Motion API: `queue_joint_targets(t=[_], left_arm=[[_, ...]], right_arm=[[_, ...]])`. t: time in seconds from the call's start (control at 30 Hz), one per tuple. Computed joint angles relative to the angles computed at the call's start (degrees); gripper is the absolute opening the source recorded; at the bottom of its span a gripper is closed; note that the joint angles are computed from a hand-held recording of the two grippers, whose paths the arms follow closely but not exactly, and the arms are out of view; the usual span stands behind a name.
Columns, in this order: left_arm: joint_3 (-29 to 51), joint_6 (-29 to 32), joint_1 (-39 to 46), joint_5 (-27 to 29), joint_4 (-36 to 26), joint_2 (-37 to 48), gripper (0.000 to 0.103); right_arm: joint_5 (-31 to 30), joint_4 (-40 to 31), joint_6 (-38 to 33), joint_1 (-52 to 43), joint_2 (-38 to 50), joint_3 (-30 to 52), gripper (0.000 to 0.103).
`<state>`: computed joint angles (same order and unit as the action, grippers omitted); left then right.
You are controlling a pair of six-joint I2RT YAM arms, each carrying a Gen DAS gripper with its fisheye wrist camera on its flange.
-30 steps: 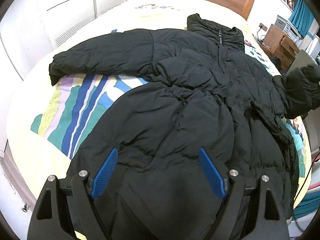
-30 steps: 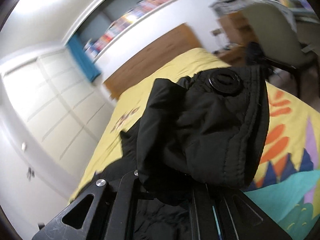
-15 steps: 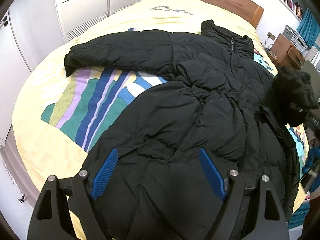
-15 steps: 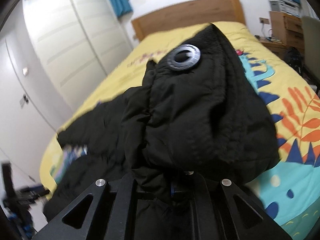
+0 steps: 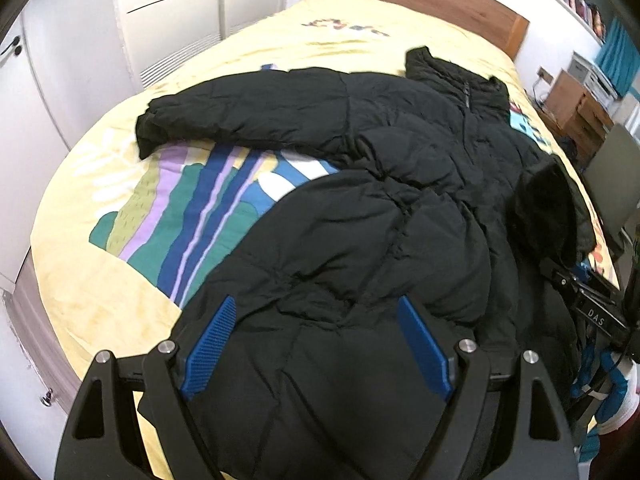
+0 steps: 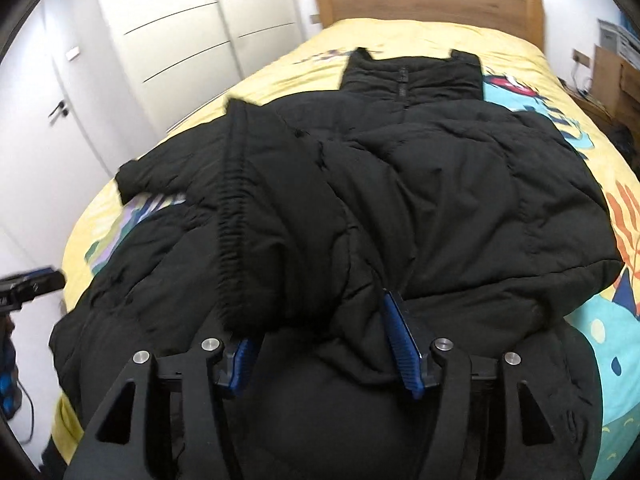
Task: Fold large clothes
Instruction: 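Carry the sleeve across the coat body with the right gripper and release, then move the left gripper to the other sleeve cuff and close on it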
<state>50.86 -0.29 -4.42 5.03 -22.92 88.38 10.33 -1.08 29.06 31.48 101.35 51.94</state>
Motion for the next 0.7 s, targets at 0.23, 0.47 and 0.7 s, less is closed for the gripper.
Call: queue_joint_targets(t=[0.23,0.47,0.7], left_arm=[[3.0,0.38,-5.63,0.09,-2.95,1.93,0.083],[11.77,-1.03,-15.33,0.02,-3.87,7.85,0.083],[31.91,-3.23,-25.98,-2.39,-6.66,24.51,0.083]], right_arm=[[-3.5,-0.11,-1.05,2.41,-8.44,-6.42,0.059],[-2.53,-4.49,-4.21,-4.42,-21.75,-12.11,0.059],[-2.13,-6.75,-10.12,-18.17,-21.92,-8.92,0.06]])
